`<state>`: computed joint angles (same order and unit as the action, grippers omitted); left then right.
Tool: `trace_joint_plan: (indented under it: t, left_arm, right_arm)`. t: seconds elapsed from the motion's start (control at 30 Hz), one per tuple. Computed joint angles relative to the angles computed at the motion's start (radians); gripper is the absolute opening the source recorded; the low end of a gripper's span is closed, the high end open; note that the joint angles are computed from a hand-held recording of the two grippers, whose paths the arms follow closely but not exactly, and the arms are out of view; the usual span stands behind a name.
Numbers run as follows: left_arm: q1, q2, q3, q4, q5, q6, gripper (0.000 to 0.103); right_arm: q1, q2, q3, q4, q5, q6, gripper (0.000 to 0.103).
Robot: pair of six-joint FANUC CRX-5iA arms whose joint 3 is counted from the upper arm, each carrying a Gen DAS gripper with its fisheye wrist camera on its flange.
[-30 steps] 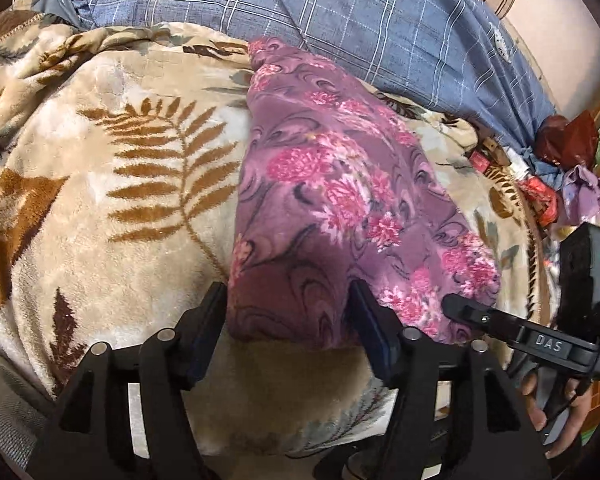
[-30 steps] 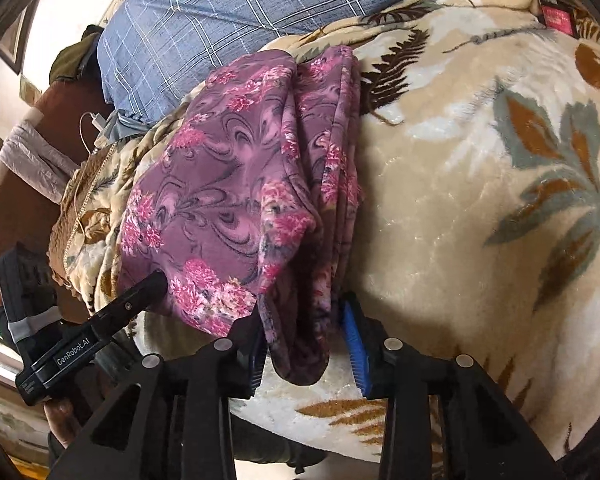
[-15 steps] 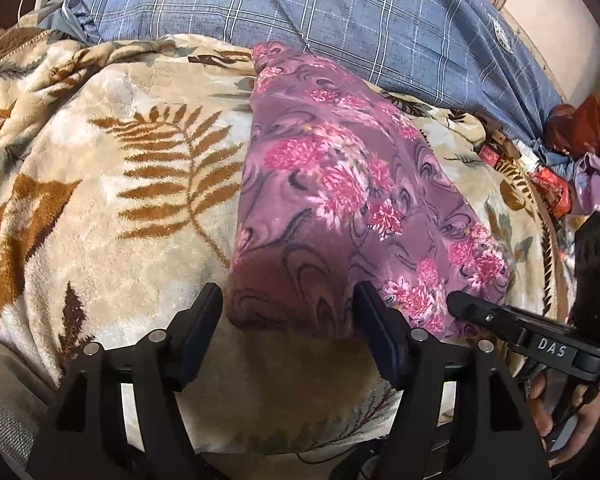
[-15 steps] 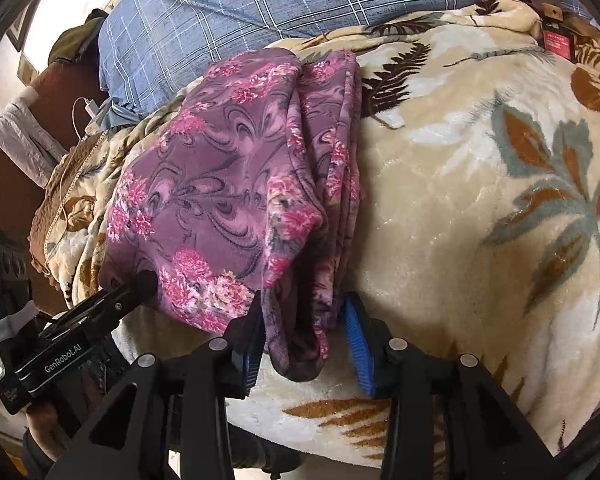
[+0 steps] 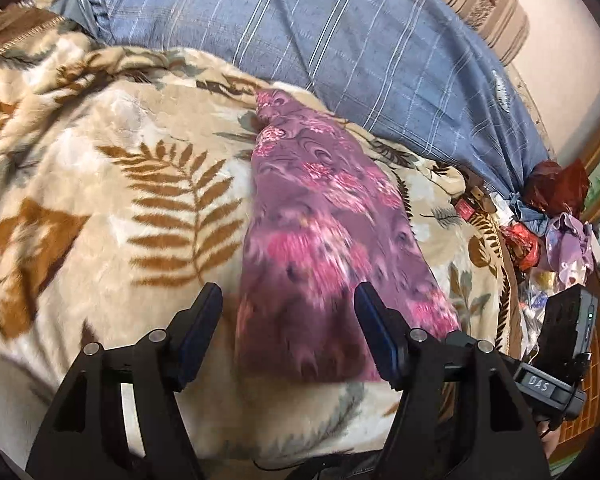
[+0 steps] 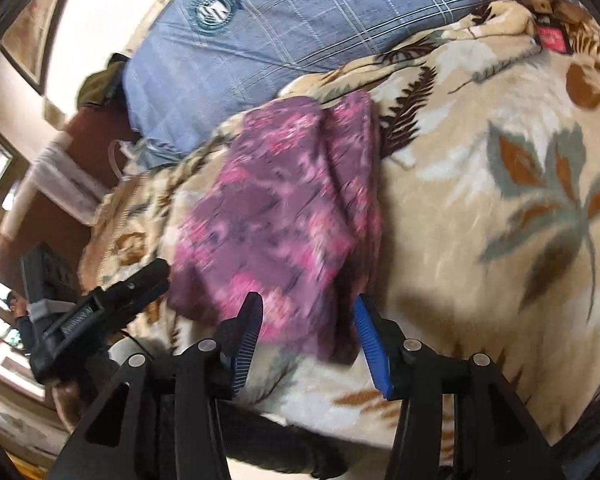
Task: Fold small clothes
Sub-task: 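Open both grippers and pull them back from the folded shirt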
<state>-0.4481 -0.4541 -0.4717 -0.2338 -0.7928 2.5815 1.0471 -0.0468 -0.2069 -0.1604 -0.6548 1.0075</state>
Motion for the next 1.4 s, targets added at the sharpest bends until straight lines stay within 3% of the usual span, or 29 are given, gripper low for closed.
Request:
trace_joint_plan:
  t: [0.03, 0.1, 0.17, 0.2, 0.23, 0.3, 0.43, 0.5, 0.57, 0.63, 0.73, 0.9, 0.97, 1.07, 1.2, 1.4]
  left_arm:
    - [0.05, 0.011, -0.025, 0.078, 0.031, -0.073, 0.068]
    - [0.102, 0.014, -0.089, 0.188, 0.107, -0.155, 0.069]
    - [0.131, -0.006, -0.181, 0.312, 0.204, -0.24, 0.068]
    - [0.134, -0.007, -0.199, 0.351, 0.217, -0.277, 0.063]
    - [0.122, -0.001, -0.203, 0.357, 0.224, -0.283, 0.062]
    - [0.085, 0.04, -0.164, 0.283, 0.196, -0.241, 0.063]
    - [0.086, 0.051, -0.159, 0.277, 0.21, -0.243, 0.064]
    - [0.067, 0.045, -0.144, 0.216, 0.201, -0.178, 0.068]
    - [-0.016, 0.076, -0.052, 0.021, 0.101, -0.002, 0.076]
    - [-0.122, 0.124, 0.049, -0.152, -0.034, 0.136, 0.079]
    - [-0.222, 0.167, 0.117, -0.264, -0.147, 0.208, 0.079]
    - [-0.392, 0.243, 0.202, -0.417, -0.323, 0.333, 0.079]
    - [-0.437, 0.252, 0.222, -0.458, -0.376, 0.378, 0.079]
    - [-0.445, 0.251, 0.234, -0.433, -0.398, 0.365, 0.078]
    - [-0.552, 0.323, 0.326, -0.499, -0.599, 0.361, 0.078]
    - [-0.661, 0.302, 0.409, -0.524, -0.751, 0.355, 0.078]
  right_arm:
    - [-0.01, 0.023, 0.026, -0.018, -0.015, 0.022, 0.05]
    - [-0.026, 0.075, 0.075, -0.042, -0.051, 0.056, 0.04]
    - [0.004, 0.094, 0.053, 0.081, -0.057, -0.044, 0.017]
    - [0.01, 0.088, 0.035, 0.102, -0.048, -0.074, 0.017]
    - [0.005, 0.079, 0.024, 0.08, -0.038, -0.063, 0.015]
    - [0.022, 0.07, -0.006, 0.149, -0.03, -0.121, 0.014]
    - [-0.008, 0.091, 0.004, 0.083, -0.001, -0.067, 0.016]
    - [-0.007, 0.077, -0.016, 0.079, 0.027, -0.06, 0.018]
    - [-0.006, 0.055, -0.041, 0.077, 0.05, -0.084, 0.03]
    - [0.017, 0.031, -0.075, 0.159, 0.055, -0.158, 0.032]
    - [0.062, -0.002, -0.124, 0.3, 0.038, -0.282, 0.046]
    - [0.137, -0.038, -0.203, 0.506, -0.011, -0.462, 0.049]
    - [0.168, -0.051, -0.233, 0.597, -0.03, -0.544, 0.049]
    - [0.199, -0.07, -0.259, 0.672, -0.067, -0.63, 0.049]
    - [0.24, -0.122, -0.27, 0.664, -0.116, -0.653, 0.049]
    - [0.332, -0.191, -0.237, 0.663, -0.263, -0.657, 0.05]
